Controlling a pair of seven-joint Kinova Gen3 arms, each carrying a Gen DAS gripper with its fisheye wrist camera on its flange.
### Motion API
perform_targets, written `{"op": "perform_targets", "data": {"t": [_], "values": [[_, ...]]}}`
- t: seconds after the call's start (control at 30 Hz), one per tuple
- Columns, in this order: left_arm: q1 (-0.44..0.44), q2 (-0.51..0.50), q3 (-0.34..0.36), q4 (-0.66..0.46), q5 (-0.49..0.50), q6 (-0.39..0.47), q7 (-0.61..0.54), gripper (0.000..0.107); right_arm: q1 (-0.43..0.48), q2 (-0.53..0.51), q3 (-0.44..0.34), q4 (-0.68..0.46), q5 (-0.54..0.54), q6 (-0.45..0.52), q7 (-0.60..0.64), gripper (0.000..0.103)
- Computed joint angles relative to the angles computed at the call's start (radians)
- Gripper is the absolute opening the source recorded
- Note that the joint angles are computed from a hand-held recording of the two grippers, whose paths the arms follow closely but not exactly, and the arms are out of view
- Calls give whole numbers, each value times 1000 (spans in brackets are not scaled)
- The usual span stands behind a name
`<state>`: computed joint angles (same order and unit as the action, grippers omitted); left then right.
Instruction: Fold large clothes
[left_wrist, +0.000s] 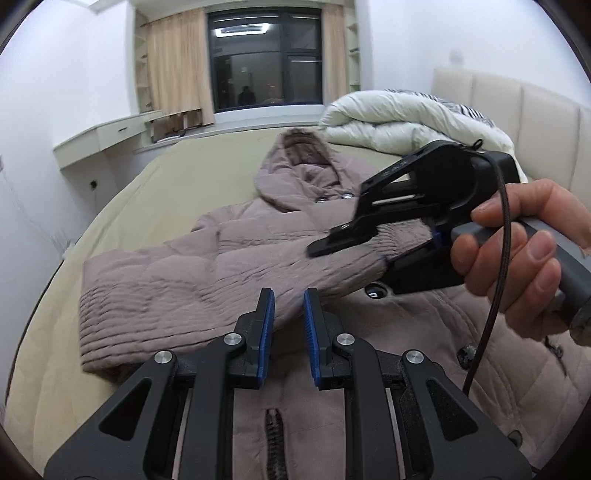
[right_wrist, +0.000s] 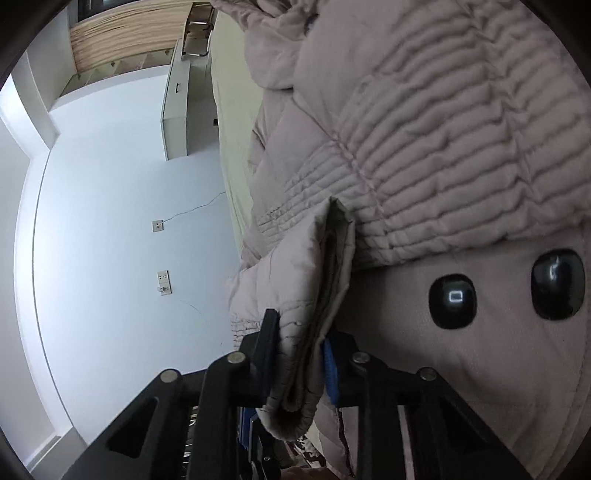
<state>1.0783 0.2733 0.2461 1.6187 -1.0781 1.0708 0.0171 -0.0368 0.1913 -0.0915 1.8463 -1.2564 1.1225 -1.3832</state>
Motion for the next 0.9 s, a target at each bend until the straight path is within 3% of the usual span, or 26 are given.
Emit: {"op": "perform_targets", "data": {"t": [0.13,0.2,0.43,0.53,0.7,0.8,0.9], "values": [[105,-109,-146,96,63,-28,161,16,-11,-59,8,-91,46,-15,-59,19],[97,-155,-183,146,111,-70,242,16,-17,-88,10,-141,42,-17,-75,19],[-212,-262,-60,306,176,-318,472,16,-73,-172,17,-409,21,-26,-116,19],[-329,-244,7,292,174,-365,459,16,-91,-182,25,-507,23,-25,-128,19],[-386,-182,23,210,183,-412,382,16,-73,-225,74,-523,6,20,-90,19],[-355,-120,22,106,181,-316,276,16,-52,-231,115,-499,-23,49,-72,19],[-368,-81,-30,46,273,-268,216,16,-21,-248,149,-436,-59,59,-26,19]]}}
